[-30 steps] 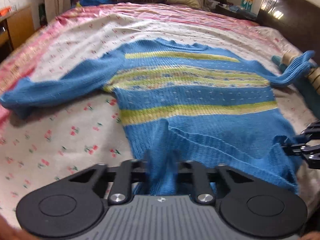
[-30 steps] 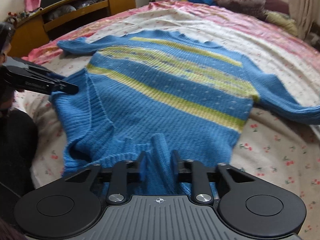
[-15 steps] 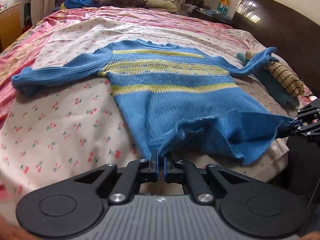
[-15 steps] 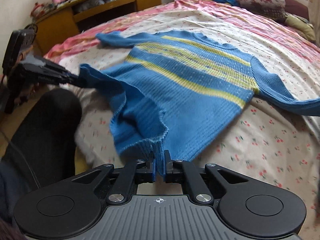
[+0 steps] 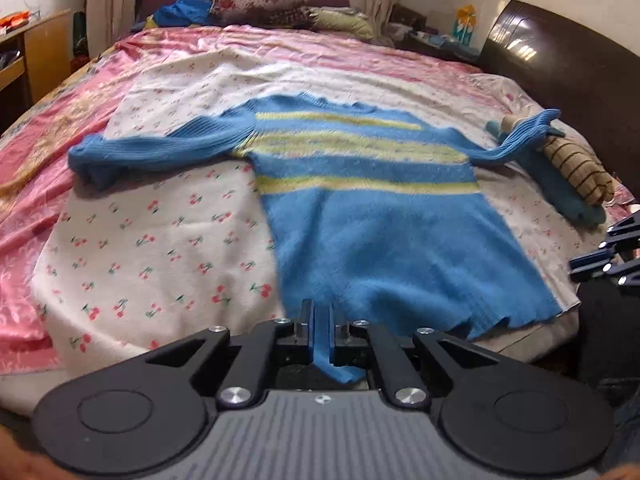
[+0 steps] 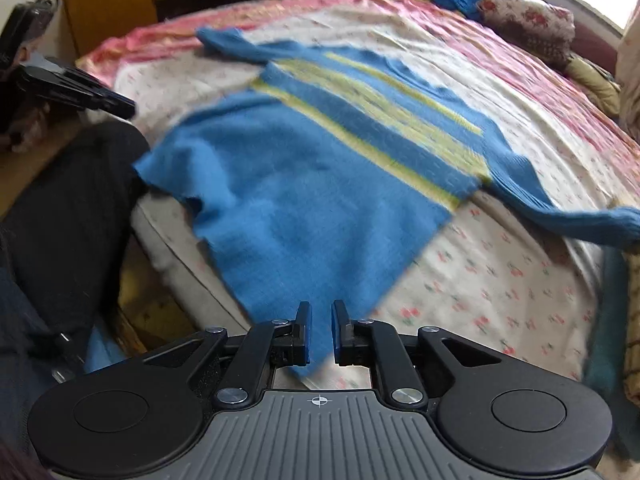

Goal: Fold small clothes
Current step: 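Pull the hem with both tools to straighten the sweater, then open, then move the right tool toward the sleeve cuff lying on the pillow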

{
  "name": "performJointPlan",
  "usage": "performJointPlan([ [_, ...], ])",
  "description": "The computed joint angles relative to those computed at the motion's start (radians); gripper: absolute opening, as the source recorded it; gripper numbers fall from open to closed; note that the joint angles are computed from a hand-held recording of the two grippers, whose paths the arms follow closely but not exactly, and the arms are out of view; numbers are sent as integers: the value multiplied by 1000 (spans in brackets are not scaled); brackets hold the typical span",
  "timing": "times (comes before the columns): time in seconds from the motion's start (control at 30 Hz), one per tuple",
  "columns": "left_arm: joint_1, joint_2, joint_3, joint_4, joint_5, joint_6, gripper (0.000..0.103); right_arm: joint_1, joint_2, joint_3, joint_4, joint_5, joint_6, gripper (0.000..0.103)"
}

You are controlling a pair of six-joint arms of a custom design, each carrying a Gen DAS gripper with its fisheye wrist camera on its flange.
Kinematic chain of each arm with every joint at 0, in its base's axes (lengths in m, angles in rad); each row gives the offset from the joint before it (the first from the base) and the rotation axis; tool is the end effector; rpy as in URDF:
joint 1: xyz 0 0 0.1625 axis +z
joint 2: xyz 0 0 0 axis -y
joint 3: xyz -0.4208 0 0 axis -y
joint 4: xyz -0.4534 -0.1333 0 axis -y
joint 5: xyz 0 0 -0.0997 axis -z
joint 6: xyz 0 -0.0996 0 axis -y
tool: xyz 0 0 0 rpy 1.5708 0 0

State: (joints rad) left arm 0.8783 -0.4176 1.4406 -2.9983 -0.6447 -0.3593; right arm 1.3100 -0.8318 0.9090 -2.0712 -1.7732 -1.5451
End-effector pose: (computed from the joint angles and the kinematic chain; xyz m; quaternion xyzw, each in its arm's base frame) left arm -0.3060 -0.7024 -0.0697 0.0569 0.8792 -0.3751 0.2882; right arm -0.1140 -0.8664 0.3906 0.5656 -0.7916 0.0519 0.2252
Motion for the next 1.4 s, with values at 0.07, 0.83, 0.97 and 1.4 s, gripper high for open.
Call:
performJointPlan([
  [0.07, 2, 21, -32, -5, -20, 27, 14, 1, -4, 19, 9, 18, 7, 17],
  [0.83, 57, 126, -320, 604, -156, -251, 23, -3, 119, -76, -105, -127, 151, 17],
  [0.97, 38, 113, -277, 501, -121, -230, 23, -7, 96, -56, -112, -104, 187, 18],
  [1.4, 35, 283, -501, 427, -46, -97, 40, -18, 86, -27, -149, 21, 346, 25],
])
